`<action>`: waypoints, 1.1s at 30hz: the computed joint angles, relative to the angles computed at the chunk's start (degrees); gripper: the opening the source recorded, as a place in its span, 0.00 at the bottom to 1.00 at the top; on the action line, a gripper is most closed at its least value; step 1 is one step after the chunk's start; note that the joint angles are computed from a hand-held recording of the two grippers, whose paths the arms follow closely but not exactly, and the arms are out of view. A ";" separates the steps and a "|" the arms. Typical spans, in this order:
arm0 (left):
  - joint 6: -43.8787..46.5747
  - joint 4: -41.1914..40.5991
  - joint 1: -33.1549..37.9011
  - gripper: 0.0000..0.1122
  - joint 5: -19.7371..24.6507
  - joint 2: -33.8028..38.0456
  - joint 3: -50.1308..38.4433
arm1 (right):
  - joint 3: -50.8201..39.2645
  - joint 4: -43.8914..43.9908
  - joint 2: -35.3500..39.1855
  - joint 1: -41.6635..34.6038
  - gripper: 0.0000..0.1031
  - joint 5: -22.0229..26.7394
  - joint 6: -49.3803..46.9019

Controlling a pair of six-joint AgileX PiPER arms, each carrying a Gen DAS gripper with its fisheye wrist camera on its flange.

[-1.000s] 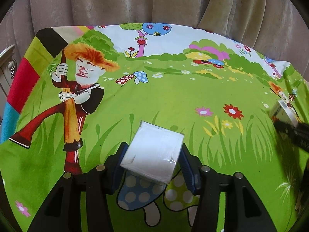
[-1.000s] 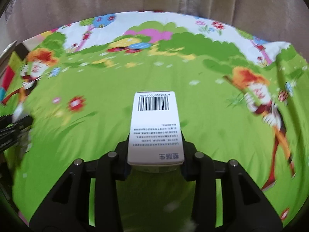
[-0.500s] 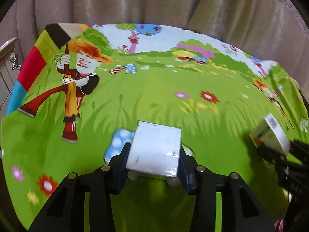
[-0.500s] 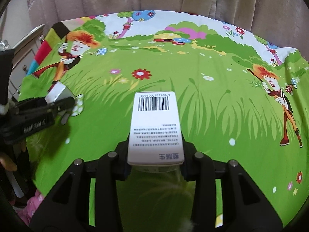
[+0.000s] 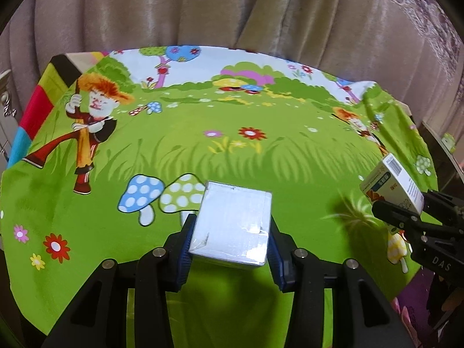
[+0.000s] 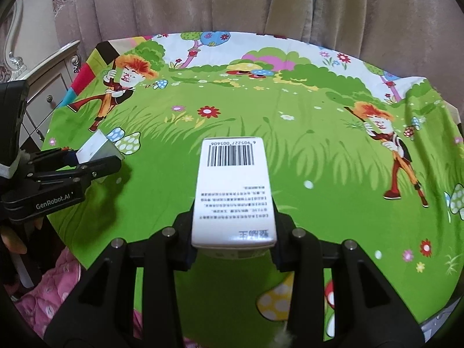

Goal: Organize rigid objects
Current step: 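Carry the cube box with the left gripper while the right carries the barcode box to the storage box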

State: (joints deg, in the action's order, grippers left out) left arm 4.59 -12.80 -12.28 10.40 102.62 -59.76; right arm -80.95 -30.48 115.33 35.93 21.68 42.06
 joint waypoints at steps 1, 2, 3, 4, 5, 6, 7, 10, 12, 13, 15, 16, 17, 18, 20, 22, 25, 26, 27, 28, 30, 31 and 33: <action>-1.85 2.09 -0.61 0.40 -0.06 -0.25 0.19 | 0.71 -0.62 -0.49 -0.12 0.42 -0.03 0.69; -3.48 3.85 -1.22 0.40 -0.08 -0.51 0.40 | 1.85 -1.06 -1.22 -0.31 0.42 -0.27 1.33; -4.68 4.95 -1.83 0.40 0.12 -0.61 0.37 | 2.68 -0.83 -1.74 -0.58 0.42 -0.59 1.17; -4.80 4.99 -2.39 0.40 0.44 -0.75 0.33 | 3.71 -1.17 -2.41 -0.77 0.42 -0.88 1.65; -4.92 5.12 -2.84 0.40 0.64 -0.94 0.36 | 5.06 -2.12 -3.25 -0.90 0.42 -1.13 2.76; -7.12 7.51 -3.78 0.40 0.96 -1.24 0.33 | 5.95 -2.52 -3.82 -1.04 0.42 -1.24 3.26; -9.23 9.98 -4.58 0.40 1.21 -1.46 0.24 | 7.23 -2.98 -4.63 -1.23 0.42 -1.59 3.83; -14.18 15.88 -7.02 0.40 1.83 -2.23 -0.08 | 11.67 -5.70 -7.61 -1.99 0.42 -2.67 7.26; -16.30 18.55 -8.74 0.40 2.59 -2.58 -0.47 | 14.63 -7.57 -9.70 -2.67 0.42 -3.10 9.74; -17.42 19.87 -9.49 0.40 2.81 -2.69 -0.61 | 16.06 -8.56 -10.74 -3.02 0.42 -3.27 11.06; -17.57 20.33 -11.03 0.40 3.40 -2.79 -1.11 | 18.73 -10.11 -12.88 -3.75 0.42 -3.40 13.03; -18.01 20.96 -11.71 0.40 3.72 -2.74 -1.45 | 20.06 -11.55 -14.03 -4.05 0.42 -3.35 14.61; -19.36 22.59 -12.72 0.40 4.08 -2.75 -1.77 | 21.48 -13.12 -15.30 -4.40 0.42 -3.24 16.27; -20.12 23.43 -13.39 0.40 4.40 -2.67 -2.13 | 22.70 -14.05 -16.45 -4.87 0.42 -3.19 17.26; -20.72 24.40 -15.11 0.40 5.11 -2.67 -2.78 | 24.78 -14.48 -18.44 -5.77 0.42 -3.30 18.24; -21.87 25.92 -16.73 0.40 5.73 -2.56 -3.37 | 26.82 -14.93 -20.40 -6.72 0.42 -3.48 18.98; -22.19 26.74 -19.03 0.40 6.67 -2.24 -4.40 | 30.06 -17.38 -23.58 -7.68 0.42 -3.24 22.04; -22.85 27.73 -20.07 0.40 7.05 -2.07 -4.88 | 31.30 -18.21 -24.78 -7.99 0.42 -3.01 23.03; -22.76 27.80 -20.69 0.40 7.34 -2.07 -5.12 | 32.13 -18.25 -25.60 -8.27 0.42 -2.82 23.13; -21.92 27.13 -21.57 0.40 7.76 -1.85 -5.74 | 33.06 -18.17 -26.46 -8.63 0.42 -2.75 23.08; -21.59 27.06 -23.31 0.40 8.68 -1.35 -7.00 | 35.38 -18.10 -28.57 -9.51 0.42 -2.71 23.60; -21.36 27.08 -24.30 0.40 9.16 -1.07 -7.69 | 36.36 -18.08 -29.43 -9.85 0.42 -2.77 23.90; -20.35 26.41 -26.21 0.40 10.39 -0.23 -9.49 | 38.56 -18.62 -31.45 -10.63 0.42 -2.46 24.90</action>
State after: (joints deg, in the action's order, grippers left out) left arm -15.76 13.61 -38.49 20.78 102.39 -69.25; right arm -42.39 -49.10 83.88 25.30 19.22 66.96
